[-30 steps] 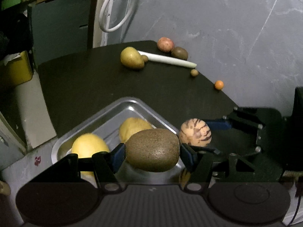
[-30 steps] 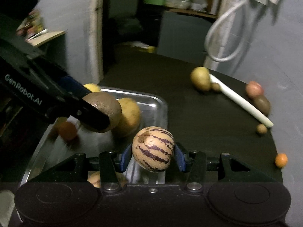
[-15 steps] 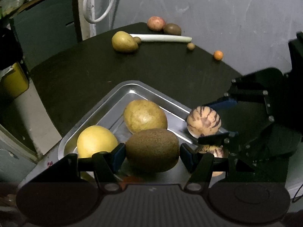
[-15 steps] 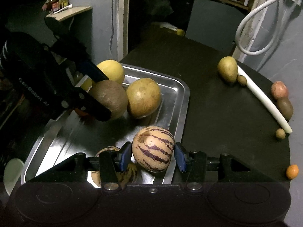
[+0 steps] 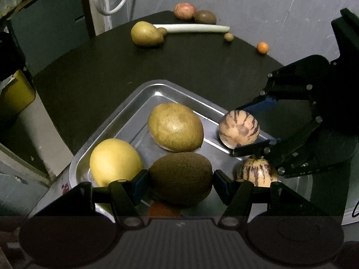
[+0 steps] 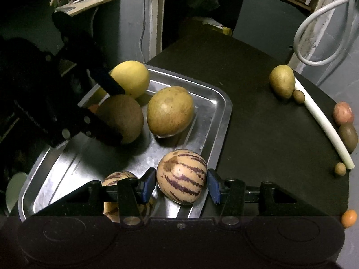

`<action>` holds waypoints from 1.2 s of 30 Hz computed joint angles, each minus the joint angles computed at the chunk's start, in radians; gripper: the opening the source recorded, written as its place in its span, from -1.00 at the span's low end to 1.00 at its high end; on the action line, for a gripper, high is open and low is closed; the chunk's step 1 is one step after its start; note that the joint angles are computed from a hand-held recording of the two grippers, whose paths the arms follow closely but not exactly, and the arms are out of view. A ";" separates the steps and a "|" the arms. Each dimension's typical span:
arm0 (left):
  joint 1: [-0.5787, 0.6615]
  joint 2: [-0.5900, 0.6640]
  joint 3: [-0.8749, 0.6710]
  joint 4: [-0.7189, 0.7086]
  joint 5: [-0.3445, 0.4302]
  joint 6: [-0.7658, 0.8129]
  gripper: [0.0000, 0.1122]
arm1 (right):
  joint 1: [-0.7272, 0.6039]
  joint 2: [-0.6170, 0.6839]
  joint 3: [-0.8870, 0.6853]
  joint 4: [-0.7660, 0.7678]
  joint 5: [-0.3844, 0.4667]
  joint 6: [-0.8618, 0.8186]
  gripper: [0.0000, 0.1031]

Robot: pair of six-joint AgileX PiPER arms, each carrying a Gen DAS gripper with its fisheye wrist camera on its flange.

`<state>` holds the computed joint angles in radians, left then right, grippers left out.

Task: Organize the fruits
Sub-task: 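Open the right tool to drop the melon while the left tool releases the kiwi, then move both empty tools back toward the remaining fruits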

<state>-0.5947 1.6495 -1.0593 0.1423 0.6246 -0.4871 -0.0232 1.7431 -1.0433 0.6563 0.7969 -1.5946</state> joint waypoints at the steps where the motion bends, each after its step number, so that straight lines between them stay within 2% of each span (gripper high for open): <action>1: 0.001 0.002 -0.001 -0.001 0.001 0.002 0.19 | 0.000 0.000 -0.001 -0.002 0.000 0.000 -0.02; 7: 0.017 0.014 -0.032 -0.046 0.043 0.042 0.20 | -0.005 -0.001 -0.005 0.001 0.003 -0.015 0.05; 16: 0.029 -0.036 -0.036 -0.050 0.049 0.022 0.20 | -0.087 -0.020 -0.022 0.053 0.086 0.031 0.30; 24: 0.026 -0.134 -0.003 0.021 0.050 -0.109 0.61 | -0.205 -0.124 0.037 0.116 0.108 0.083 0.72; 26: 0.026 -0.150 0.003 0.049 0.052 -0.172 0.77 | -0.237 -0.162 0.065 0.139 0.096 0.102 0.88; 29: 0.034 -0.167 0.012 0.064 0.050 -0.228 0.82 | -0.292 -0.212 0.101 0.170 0.076 0.130 0.98; 33: 0.066 -0.138 -0.021 0.018 0.058 -0.190 0.82 | -0.354 -0.273 0.153 0.194 0.001 0.193 0.98; 36: 0.082 -0.088 -0.085 -0.011 0.075 -0.129 0.82 | -0.398 -0.300 0.188 0.221 -0.092 0.246 0.99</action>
